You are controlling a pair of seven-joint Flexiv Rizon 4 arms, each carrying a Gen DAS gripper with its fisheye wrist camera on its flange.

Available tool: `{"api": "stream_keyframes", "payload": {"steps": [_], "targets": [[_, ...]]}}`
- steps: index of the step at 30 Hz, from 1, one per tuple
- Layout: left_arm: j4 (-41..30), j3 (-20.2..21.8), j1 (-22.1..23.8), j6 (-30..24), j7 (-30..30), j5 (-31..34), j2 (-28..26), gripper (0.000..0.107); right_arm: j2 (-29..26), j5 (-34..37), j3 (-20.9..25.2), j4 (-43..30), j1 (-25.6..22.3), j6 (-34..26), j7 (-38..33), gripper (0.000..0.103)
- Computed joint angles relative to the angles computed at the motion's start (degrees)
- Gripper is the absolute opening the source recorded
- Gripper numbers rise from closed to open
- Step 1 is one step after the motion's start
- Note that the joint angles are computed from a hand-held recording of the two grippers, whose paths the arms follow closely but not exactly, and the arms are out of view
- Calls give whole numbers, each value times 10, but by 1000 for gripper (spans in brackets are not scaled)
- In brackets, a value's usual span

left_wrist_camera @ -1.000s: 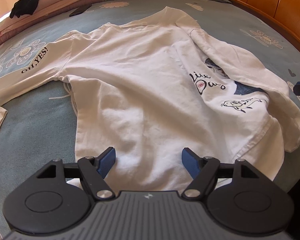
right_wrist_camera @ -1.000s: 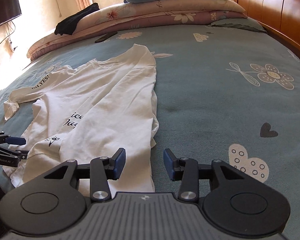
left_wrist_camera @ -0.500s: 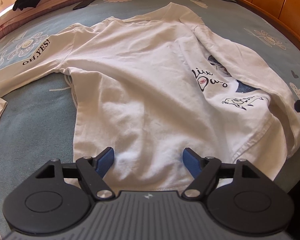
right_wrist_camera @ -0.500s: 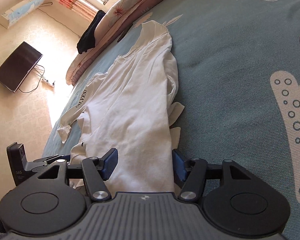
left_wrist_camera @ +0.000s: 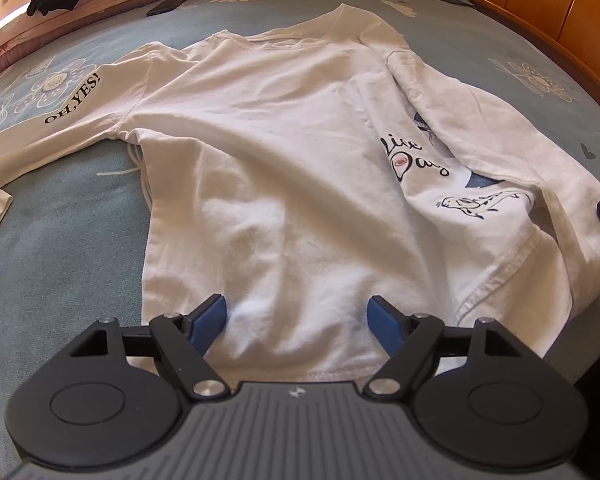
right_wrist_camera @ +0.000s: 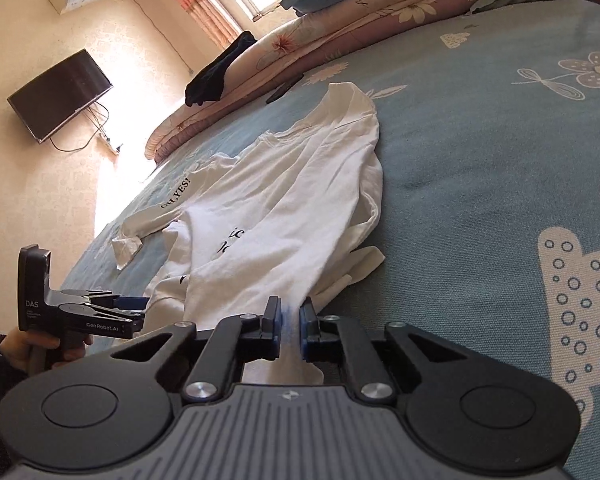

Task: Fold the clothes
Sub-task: 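Grasp the other sleeve cuff with the right gripper and pull it outward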

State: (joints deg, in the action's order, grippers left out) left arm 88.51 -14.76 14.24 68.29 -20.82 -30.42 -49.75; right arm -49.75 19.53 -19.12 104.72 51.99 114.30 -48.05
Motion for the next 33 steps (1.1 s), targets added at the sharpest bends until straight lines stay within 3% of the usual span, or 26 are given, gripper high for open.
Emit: {"api": "stream_keyframes", "payload": {"steps": [3, 5, 15, 25, 33], "targets": [[-1, 1, -1, 0, -2, 1, 0, 78, 5, -6, -112, 12, 84, -110, 7, 3], [-1, 1, 0, -5, -6, 0, 1, 78, 5, -26, -161, 21, 115, -153, 24, 3], [10, -20, 16, -19, 7, -37, 18, 78, 15, -163, -292, 40, 161, -278, 60, 2], [-7, 6, -6, -43, -21, -39, 17, 78, 22, -305, -354, 25, 147, -409, 72, 2], [-17, 17, -14, -44, -43, -27, 12, 78, 3, -400, -339, -38, 83, -538, 75, 2]]}}
